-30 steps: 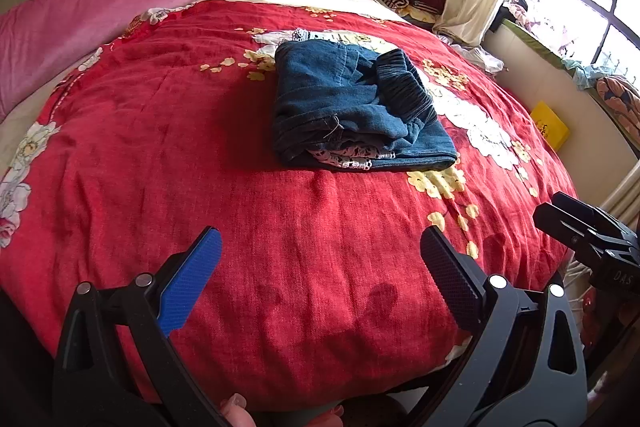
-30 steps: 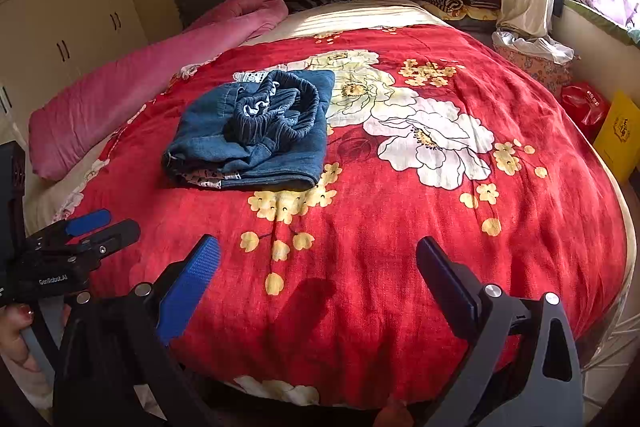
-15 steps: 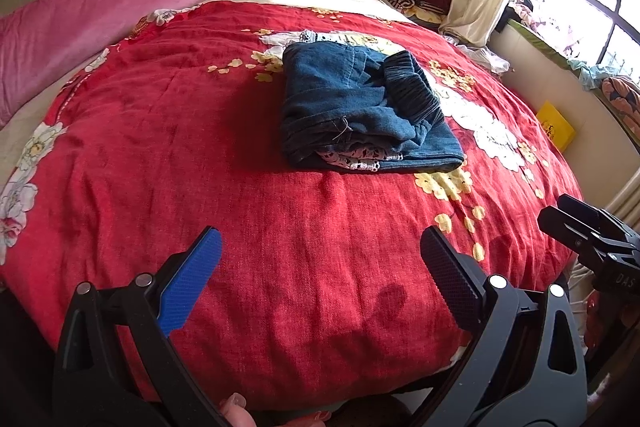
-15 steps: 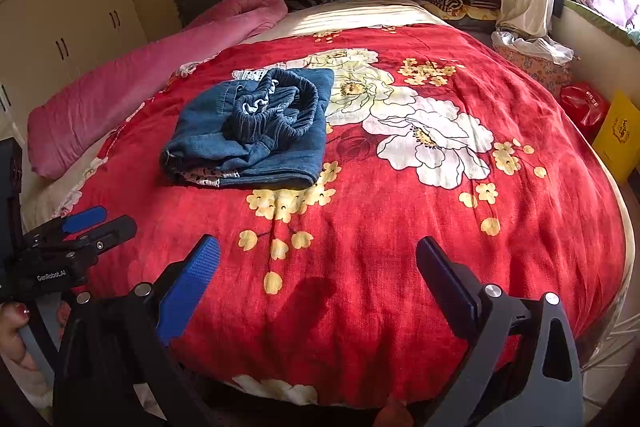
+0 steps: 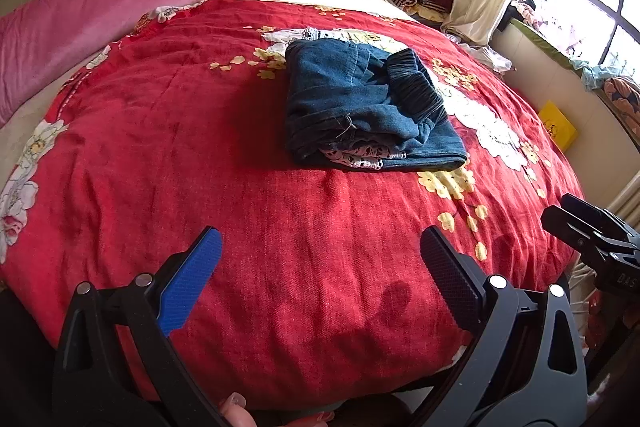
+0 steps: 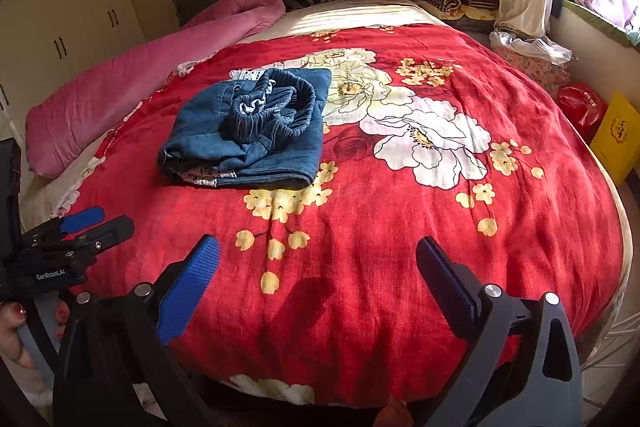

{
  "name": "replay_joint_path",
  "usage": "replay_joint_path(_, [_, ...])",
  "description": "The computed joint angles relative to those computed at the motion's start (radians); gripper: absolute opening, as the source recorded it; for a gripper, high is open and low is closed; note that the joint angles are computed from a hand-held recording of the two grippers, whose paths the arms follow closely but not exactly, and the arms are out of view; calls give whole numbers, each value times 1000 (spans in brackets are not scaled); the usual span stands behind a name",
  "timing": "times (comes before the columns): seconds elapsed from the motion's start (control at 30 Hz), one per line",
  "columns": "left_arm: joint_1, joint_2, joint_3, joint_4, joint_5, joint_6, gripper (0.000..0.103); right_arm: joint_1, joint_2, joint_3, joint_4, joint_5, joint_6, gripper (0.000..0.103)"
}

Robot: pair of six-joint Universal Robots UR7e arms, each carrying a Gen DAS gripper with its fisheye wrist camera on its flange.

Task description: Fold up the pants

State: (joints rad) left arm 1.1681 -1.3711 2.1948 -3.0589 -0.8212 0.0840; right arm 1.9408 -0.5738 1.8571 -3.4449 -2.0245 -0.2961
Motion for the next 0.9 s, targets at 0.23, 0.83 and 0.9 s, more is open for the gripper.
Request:
replay_joint_path(0.23, [0,-4,-1,10,-3,-2,93,2,2,-4,6,-7,1,98])
replay_joint_path(0.83, [7,6,-16,21,54,5,93,-1,19,-35,38,-37,-17,98])
replay_joint_path(0.9, [18,5,-25,25,50,3,93,-8,23,-44,40,-47,-21,98])
